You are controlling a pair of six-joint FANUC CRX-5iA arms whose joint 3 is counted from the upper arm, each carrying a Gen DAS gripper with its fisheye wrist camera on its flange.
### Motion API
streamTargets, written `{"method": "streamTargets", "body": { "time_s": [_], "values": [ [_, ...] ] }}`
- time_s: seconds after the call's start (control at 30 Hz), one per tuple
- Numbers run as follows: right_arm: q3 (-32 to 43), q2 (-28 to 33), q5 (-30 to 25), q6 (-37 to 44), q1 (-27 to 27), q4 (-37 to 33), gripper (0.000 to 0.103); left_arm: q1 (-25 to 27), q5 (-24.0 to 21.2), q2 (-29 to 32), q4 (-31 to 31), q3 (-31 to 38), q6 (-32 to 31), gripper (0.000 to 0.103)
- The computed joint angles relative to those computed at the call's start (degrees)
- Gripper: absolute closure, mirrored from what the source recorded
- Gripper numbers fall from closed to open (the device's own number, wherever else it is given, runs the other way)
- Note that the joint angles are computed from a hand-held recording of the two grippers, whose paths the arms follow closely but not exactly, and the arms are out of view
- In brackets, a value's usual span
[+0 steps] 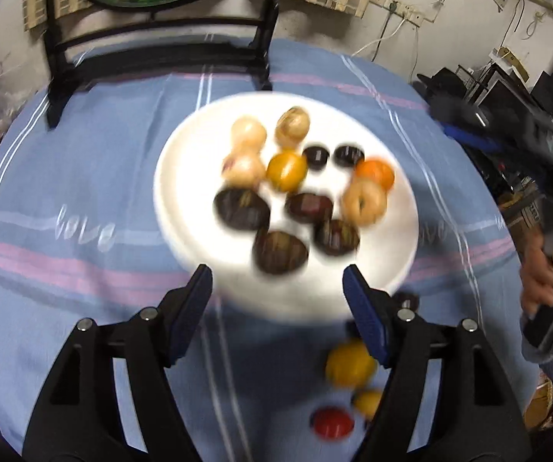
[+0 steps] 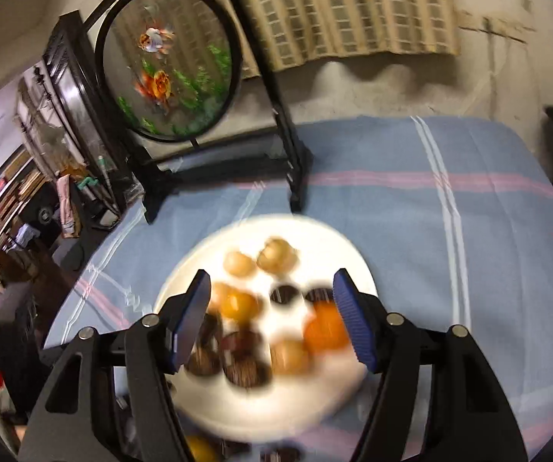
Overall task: Organize fruits
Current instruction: 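Place both held fruits on the white plate and open both tools, then reach the left tool to a red cherry tomato and grasp it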
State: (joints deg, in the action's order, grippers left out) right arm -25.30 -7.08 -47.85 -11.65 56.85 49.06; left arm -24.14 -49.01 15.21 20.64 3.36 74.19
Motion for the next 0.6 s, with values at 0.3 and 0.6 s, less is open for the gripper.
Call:
{"method": "streamTargets", "body": {
  "time_s": [0.3, 0.6],
  "values": [
    [-6.8, -6.1, -13.4, -15.2, 18.7, -6.4, 0.037, -0.3, -1.1, -8.1, -0.7, -11.8, -4.2, 0.031],
    [-5.0, -6.5, -21.2, -16.6, 25.0, -9.6, 0.037, -1.6, 0.6, -8.3, 2.4, -14.4, -10.6, 0.032]
  ]
}}
